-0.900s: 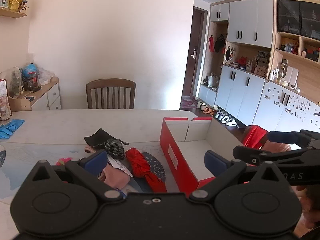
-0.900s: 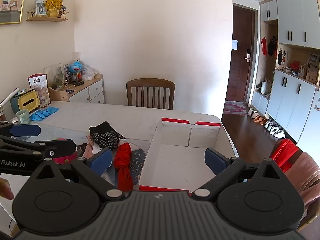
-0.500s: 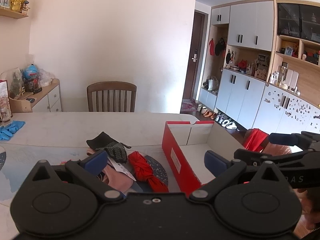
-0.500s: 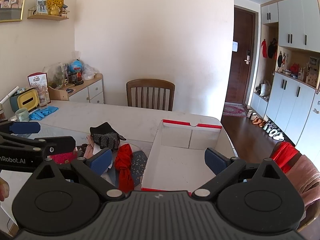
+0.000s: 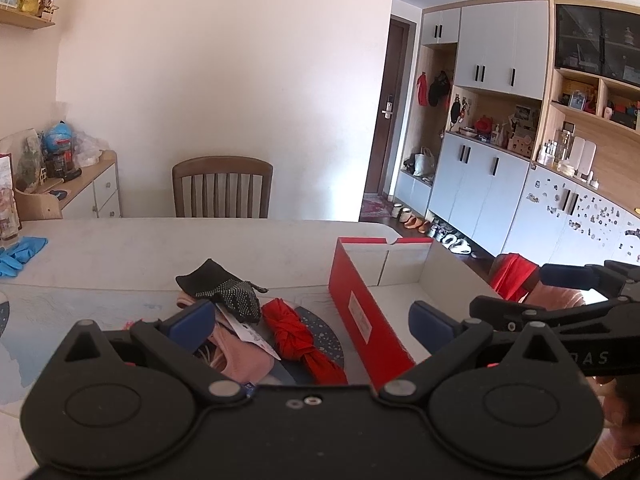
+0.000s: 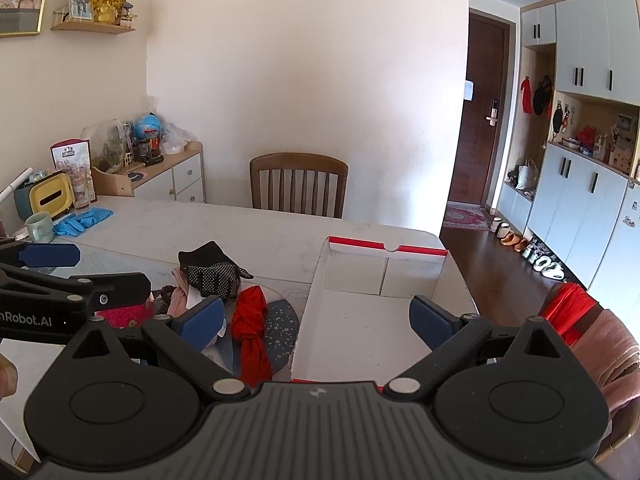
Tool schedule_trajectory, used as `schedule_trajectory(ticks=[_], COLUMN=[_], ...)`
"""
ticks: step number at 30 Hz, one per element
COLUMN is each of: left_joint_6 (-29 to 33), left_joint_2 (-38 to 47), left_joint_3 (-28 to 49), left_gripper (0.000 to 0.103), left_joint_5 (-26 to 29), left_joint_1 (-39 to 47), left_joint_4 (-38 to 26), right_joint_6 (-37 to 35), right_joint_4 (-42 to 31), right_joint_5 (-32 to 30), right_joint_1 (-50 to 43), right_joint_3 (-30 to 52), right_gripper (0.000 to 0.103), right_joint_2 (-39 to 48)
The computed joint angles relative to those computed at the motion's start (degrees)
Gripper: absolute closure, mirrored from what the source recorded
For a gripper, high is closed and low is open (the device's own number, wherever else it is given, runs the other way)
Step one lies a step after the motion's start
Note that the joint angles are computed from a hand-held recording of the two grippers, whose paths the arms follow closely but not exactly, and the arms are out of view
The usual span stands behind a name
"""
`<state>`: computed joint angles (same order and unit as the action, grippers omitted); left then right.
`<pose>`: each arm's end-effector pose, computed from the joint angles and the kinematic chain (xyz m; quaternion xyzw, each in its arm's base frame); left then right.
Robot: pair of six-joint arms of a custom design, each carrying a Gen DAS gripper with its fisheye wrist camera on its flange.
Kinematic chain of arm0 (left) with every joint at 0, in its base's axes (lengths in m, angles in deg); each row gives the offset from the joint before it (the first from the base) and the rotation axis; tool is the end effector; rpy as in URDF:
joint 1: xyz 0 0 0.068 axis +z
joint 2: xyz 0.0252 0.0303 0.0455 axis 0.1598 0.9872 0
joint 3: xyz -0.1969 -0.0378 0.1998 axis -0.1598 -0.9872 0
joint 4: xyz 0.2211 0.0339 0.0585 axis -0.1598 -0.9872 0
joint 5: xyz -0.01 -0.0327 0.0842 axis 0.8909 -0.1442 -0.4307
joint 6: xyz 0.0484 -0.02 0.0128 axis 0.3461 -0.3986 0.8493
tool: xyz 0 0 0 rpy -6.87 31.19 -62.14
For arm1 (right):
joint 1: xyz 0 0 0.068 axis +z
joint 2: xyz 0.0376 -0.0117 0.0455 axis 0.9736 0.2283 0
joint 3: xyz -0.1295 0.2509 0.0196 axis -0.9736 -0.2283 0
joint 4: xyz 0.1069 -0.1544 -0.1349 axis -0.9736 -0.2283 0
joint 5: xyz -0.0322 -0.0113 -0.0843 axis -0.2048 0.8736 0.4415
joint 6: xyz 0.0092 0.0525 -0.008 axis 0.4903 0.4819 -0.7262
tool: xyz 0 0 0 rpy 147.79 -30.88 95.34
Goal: Organize objects
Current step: 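Move the left gripper toward the pink plush toy on the clothes pile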
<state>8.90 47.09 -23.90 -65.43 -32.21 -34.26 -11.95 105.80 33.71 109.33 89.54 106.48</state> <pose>0.1951 -0.1380 0.1407 -0.1338 0.8428 0.0279 0.5206 0.2873 0.1850 0.1403 -0.2747 0.8087 0.1461 0.4992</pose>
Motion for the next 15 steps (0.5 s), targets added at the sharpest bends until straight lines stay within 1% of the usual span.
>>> schedule_trajectory(ticks=[6,15], left_joint_6=[3.1,8.2], left_joint_2=[-1.1,-1.9], left_joint_3=[-2.9,-7.6], left_gripper=[0.0,0.0], left_joint_5=[3.8,11.0], left_joint_1=[3.2,9.4], left_joint_4=[4.1,11.9], right_joint_6=[0.8,3.2], right_joint_4=[-1.0,-2.1], right_joint_5=[2.8,8.0], right_joint_1=[2.1,5.6], right_joint_3=[1.3,3.8], right_gripper=[0.003,0.003], right_joint_2=[0.7,2.0])
